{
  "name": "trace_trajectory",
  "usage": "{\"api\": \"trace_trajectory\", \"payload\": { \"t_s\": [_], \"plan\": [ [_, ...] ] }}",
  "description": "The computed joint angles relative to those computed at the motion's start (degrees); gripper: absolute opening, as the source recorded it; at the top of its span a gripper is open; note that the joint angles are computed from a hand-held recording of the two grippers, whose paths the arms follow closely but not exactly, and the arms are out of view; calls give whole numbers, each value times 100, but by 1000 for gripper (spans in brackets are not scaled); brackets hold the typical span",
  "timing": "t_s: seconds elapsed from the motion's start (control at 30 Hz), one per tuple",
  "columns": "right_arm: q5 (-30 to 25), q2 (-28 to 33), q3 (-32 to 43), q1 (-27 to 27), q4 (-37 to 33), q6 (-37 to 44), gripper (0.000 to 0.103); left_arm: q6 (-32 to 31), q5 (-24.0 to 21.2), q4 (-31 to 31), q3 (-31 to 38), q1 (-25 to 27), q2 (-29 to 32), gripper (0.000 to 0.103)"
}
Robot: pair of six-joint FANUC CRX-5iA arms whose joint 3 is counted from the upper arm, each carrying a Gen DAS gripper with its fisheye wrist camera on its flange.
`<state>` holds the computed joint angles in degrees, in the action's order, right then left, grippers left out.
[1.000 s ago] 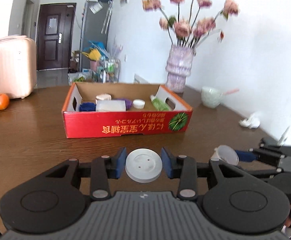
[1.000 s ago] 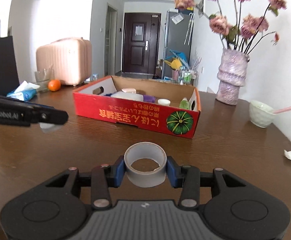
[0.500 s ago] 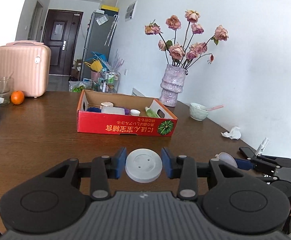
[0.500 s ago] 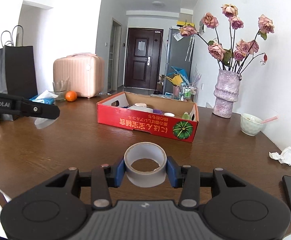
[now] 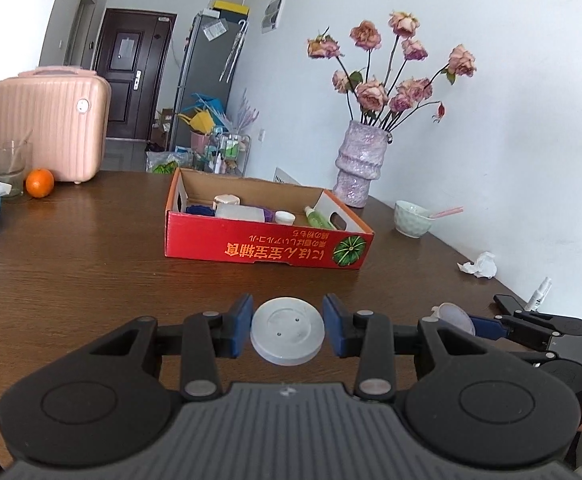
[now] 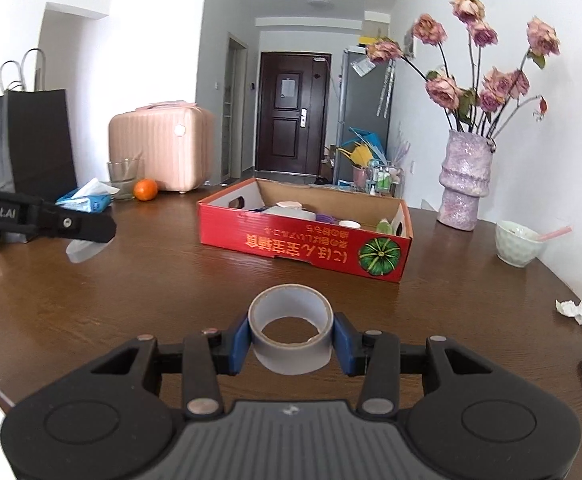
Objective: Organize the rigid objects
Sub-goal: 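Carry the white lid and tape roll into the red box and release both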
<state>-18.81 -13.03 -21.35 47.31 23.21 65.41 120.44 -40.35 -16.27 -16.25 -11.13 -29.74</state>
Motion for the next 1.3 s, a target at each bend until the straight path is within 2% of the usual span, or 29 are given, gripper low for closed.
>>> {"api": "trace_trajectory", "payload": {
  "t_s": [0.1, 0.23, 0.43, 0.5, 0.6, 0.77, 0.83, 0.93, 1.07, 1.13, 1.17, 1.2, 1.23, 1.3],
  "plan": [
    [63, 241, 216, -133, -95, 54, 42, -366, 165, 281, 53, 218, 229, 39],
    [308, 605, 510, -324, 125, -62, 42, -918, 497, 766, 176, 575, 651, 39],
    [323, 1357, 1509, -545, -478, 727, 42, -2160, 1095, 1786, 630, 987, 1603, 39],
    [224, 1688, 2001, -618, -914, 1150, 42, -2348, 1146, 1905, 942, 1049, 2000, 39],
    [-47, 2228, 2803, -735, -1575, 1669, 42, -2861, 1179, 2459, 1298, 1201, 2572, 39],
    [-354, 3117, 3949, -871, -1885, 1893, 42, -3699, 1204, 3331, 1917, 1356, 3457, 39],
    [-545, 3528, 4461, -913, -1921, 1970, 42, -3905, 1065, 3567, 2252, 1388, 3844, 39],
    [-893, 4104, 5097, -935, -1651, 1781, 42, -3590, 566, 3314, 3053, 1383, 4483, 39],
    [-1608, 4844, 6150, -978, -1780, 1956, 42, -3288, 232, 3004, 3874, 1327, 5145, 40],
    [-1936, 5151, 6631, -1010, -1950, 2101, 43, -3231, 116, 3084, 4113, 1340, 5380, 39],
    [-2070, 5276, 6851, -1039, -2080, 2157, 43, -3075, 59, 2967, 4240, 1323, 5472, 42],
    [-2193, 5414, 7082, -1066, -2183, 2165, 44, -2913, 47, 2832, 4312, 1305, 5520, 50],
    [-2289, 5535, 7272, -1083, -2254, 2182, 44, -2828, 70, 2766, 4314, 1298, 5524, 52],
    [-2262, 5602, 7345, -1086, -2330, 2269, 46, -2854, 156, 2804, 4235, 1308, 5499, 53]
  ]
}}
